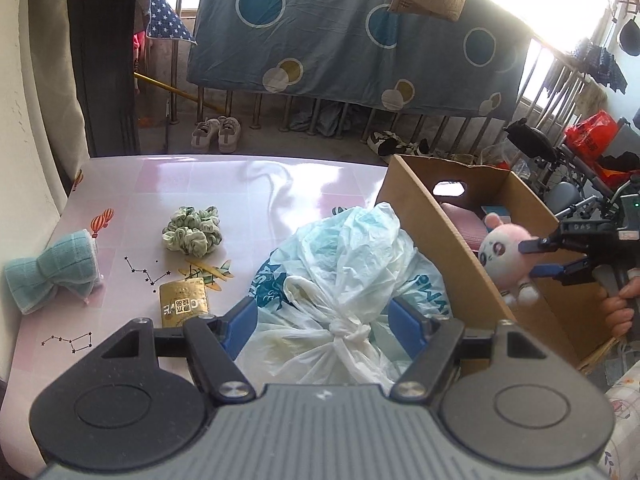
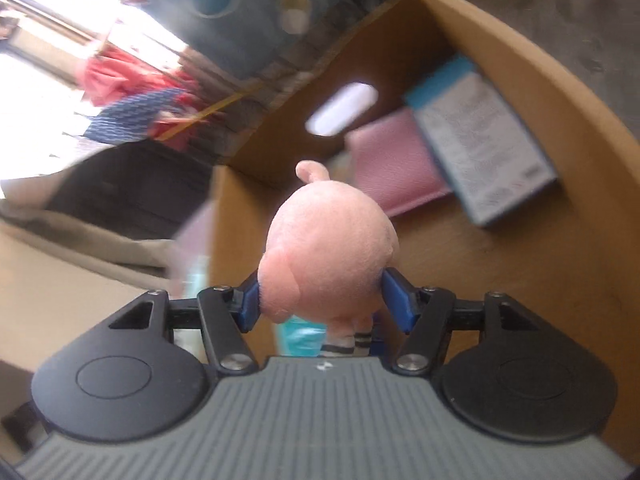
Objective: Organize soft objects
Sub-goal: 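Carry the plush pig into the box and lower it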
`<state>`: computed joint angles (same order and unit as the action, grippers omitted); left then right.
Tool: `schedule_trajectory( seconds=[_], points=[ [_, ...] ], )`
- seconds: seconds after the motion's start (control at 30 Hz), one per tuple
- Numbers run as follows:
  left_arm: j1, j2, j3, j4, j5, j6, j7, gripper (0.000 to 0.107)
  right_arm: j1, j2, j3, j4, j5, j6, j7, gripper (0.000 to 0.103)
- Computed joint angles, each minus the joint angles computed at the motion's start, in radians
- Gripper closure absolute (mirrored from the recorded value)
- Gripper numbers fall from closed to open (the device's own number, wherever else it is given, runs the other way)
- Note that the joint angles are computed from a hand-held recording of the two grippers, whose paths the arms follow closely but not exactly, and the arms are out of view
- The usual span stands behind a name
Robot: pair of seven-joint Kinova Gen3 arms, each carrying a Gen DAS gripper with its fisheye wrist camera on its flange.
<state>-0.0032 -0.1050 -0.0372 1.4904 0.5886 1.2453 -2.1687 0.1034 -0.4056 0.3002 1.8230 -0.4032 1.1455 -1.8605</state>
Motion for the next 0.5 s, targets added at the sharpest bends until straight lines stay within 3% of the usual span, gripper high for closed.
schedule_trajectory(
  seconds=[0.1, 0.2, 0.4, 0.5],
  points=[
    [0.003, 0.000, 0.000, 0.004, 0.007, 0.000, -0.010, 0.034, 0.109, 0.047, -0.139, -0.059, 0.122, 0.096, -0.030, 0.040],
    [0.005, 0.006, 0.005, 0.005, 0.002, 0.001, -0.009, 0.034, 0.162, 0.047, -0.275, -0.079, 0.244, 0.125, -0.082, 0.033],
    [0.005, 0.008, 0.008, 0.009, -0.005, -0.001, -0.004, 0.034, 0.029, 0.035, -0.354, -0.121, 0.485, 0.140, -0.224, 0.023],
    [0.006, 0.010, 0.011, 0.010, -0.012, 0.001, 0.006, 0.034, -0.015, 0.054, -0.377, -0.136, 0.554, 0.137, -0.236, 0.019]
  ],
)
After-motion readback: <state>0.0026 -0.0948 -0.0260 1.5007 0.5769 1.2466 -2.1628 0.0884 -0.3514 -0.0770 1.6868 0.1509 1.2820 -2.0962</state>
